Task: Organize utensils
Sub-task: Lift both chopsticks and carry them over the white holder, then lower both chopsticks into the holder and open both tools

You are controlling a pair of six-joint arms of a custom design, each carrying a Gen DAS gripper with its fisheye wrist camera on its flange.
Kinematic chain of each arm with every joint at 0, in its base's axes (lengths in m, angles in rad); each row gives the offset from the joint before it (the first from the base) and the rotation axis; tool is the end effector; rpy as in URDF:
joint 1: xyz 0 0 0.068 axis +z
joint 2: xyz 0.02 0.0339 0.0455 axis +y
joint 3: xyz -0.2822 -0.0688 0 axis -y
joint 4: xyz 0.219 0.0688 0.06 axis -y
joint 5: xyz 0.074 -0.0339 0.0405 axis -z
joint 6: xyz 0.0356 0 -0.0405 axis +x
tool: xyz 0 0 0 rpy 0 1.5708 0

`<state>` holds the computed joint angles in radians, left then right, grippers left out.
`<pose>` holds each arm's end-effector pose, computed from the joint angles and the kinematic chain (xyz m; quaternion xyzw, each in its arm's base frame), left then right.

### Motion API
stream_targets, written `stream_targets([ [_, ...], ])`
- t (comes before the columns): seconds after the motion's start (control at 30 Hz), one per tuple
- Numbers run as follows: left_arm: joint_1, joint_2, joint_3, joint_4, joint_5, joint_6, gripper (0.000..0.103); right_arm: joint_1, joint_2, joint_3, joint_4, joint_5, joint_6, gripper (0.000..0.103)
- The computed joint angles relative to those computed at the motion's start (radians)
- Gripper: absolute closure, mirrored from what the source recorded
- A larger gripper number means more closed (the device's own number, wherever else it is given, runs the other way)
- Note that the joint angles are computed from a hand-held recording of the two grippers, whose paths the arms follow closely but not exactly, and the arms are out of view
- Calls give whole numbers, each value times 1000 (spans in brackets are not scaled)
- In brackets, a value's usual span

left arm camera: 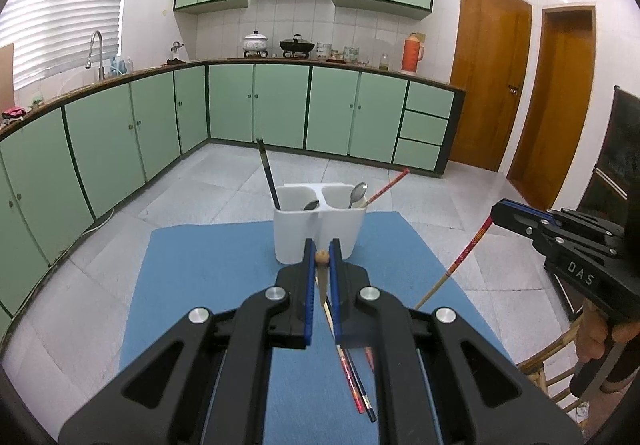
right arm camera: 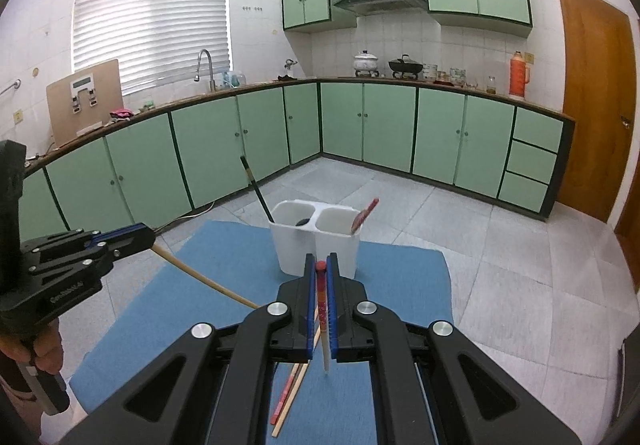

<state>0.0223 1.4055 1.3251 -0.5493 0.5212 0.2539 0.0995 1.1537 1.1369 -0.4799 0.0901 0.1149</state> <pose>0.2818 -0.0114 0.3723 0.2155 0.8420 -0.1672 0.4655 0.2211 0.0189 0.3757 0.0296 0.8581 0.0162 0.5123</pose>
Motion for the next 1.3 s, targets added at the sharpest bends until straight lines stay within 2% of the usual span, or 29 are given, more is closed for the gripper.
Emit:
stream_targets([
  [0.23, 19, 21, 71, 7, 23, -29, 97, -8, 34, 76, 12, -9, -18, 98],
  [0.63, -27, 113, 241, 47, -19, -120, 97, -79, 199, 330, 18, -85, -33, 98],
  [1.03, -130, 312, 464, 84, -151, -207, 97, -96, 445, 631, 2, -45, -63, 98],
  [1.3, -176, 483, 606, 72, -217, -218, 97, -104, 580, 688, 34, -57, -54, 98],
])
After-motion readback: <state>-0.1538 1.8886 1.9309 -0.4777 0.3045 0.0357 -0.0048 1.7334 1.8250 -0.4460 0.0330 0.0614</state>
